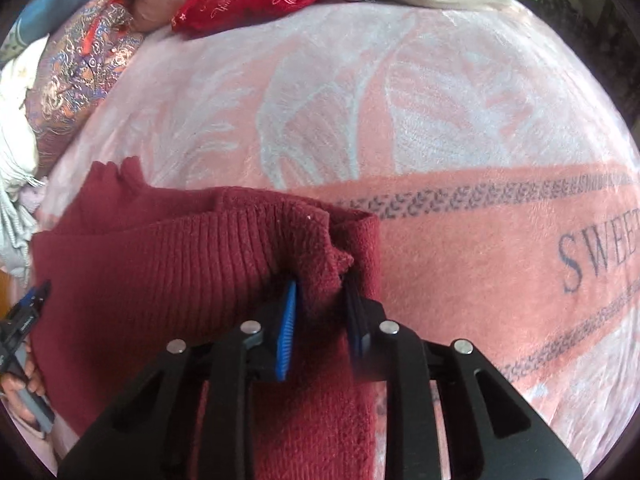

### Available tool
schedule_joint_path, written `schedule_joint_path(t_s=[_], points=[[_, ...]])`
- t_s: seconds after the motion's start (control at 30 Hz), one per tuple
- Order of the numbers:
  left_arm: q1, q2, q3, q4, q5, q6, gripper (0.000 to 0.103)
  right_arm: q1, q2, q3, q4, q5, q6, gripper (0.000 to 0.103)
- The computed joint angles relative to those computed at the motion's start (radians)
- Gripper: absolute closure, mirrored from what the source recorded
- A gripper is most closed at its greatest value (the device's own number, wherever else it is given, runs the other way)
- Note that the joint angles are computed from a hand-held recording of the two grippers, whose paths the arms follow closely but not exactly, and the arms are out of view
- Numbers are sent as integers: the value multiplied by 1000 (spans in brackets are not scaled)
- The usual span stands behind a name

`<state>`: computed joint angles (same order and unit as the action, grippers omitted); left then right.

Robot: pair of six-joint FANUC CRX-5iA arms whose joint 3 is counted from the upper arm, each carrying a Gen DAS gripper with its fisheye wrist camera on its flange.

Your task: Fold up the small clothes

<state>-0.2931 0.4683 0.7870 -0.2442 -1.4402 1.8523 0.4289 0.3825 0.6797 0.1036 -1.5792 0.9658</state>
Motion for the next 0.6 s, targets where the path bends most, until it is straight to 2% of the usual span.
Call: schedule_joint_path(t_s=[0.07,0.1,0.17,0.23,0.37,0.47,0.6], points=[[-4,6,14,-12,-12,3,35,5,-3,4,4,-3,8,77],[-3,8,20,-9,-17,0,35,-2,-23,-7,-17,8,8,68],[5,-9,7,12,-15,-8,36,-16,-66,-33,-61,27,-17,58],[20,-46,-36,53,1,-16,36,-34,-141,-86,-124,49,-24,58],[47,-198,-218,103,79,-23,28,-19,-276,-205,-158,68,-20,57],[44,-294,-316,84,66,-7,27,-10,-362,-288,-186,56,-35,57],[19,-363,-391,66,78,-3,27,14,-398,-332,-173,38,-40,56]])
